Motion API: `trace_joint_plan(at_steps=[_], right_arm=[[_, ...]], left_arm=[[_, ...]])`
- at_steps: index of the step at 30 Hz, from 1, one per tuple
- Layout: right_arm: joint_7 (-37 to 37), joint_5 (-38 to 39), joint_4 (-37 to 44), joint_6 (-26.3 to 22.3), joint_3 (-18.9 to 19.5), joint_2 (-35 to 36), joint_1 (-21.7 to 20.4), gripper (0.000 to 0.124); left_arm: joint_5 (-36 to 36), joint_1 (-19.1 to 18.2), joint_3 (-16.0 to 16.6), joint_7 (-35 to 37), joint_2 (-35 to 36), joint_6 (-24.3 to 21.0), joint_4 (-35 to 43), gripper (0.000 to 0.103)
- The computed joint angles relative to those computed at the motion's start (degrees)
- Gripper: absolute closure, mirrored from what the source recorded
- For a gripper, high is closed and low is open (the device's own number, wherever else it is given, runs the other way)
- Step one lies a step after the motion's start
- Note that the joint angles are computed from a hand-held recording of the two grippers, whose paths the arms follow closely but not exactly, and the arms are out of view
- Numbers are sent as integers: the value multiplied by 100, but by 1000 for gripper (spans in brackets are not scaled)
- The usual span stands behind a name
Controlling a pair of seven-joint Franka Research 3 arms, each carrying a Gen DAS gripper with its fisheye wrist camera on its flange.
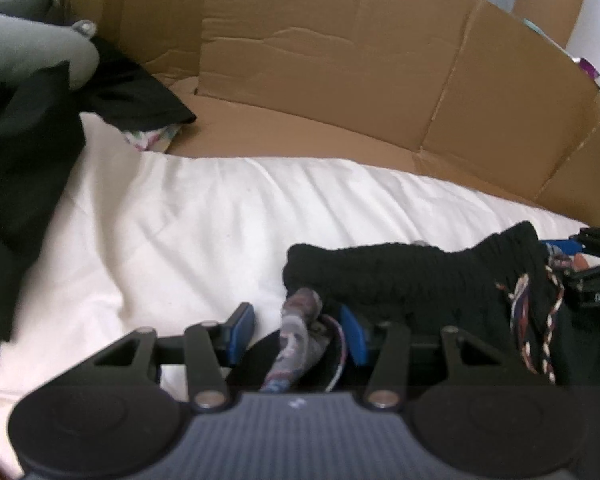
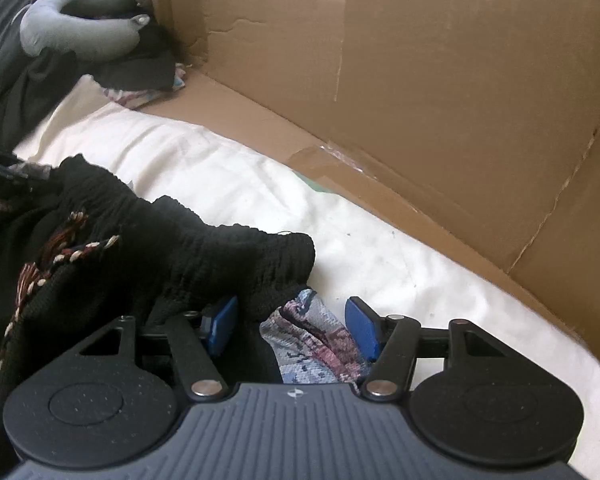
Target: Fold clothes
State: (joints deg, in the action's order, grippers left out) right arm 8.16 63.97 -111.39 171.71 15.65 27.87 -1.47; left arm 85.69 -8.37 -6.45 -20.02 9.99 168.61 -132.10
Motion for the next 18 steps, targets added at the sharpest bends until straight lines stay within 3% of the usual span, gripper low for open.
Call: trace_joint_plan(at_steps=[1,3,6,12,15,18], right_arm=[[103,-8,13,-138,-19,-8,-24,73],[284,-51,8,-396,-95,-60,-19,91],[767,-191,15,-477,-299,-115,134,108],[-255,867,-144,275,133,-374,-151,113],[-1039,1515,-109,666,198,-444,-81,113],[-1098,1692,49,995,57,-371,170,113]], left_arm=[[33,-27,-13,34,-15,-62,-5,63],[24,-96,-68,143,-37,-229,5,80],[-144,-201,-141,314,-111,-535,-1,87],[416,-213,-186,-306,-344,-791,-34,89],[634,-200,-232,-323,-385,-911,34,89],[654,-137,-226,-342,-351,-908,182,89]])
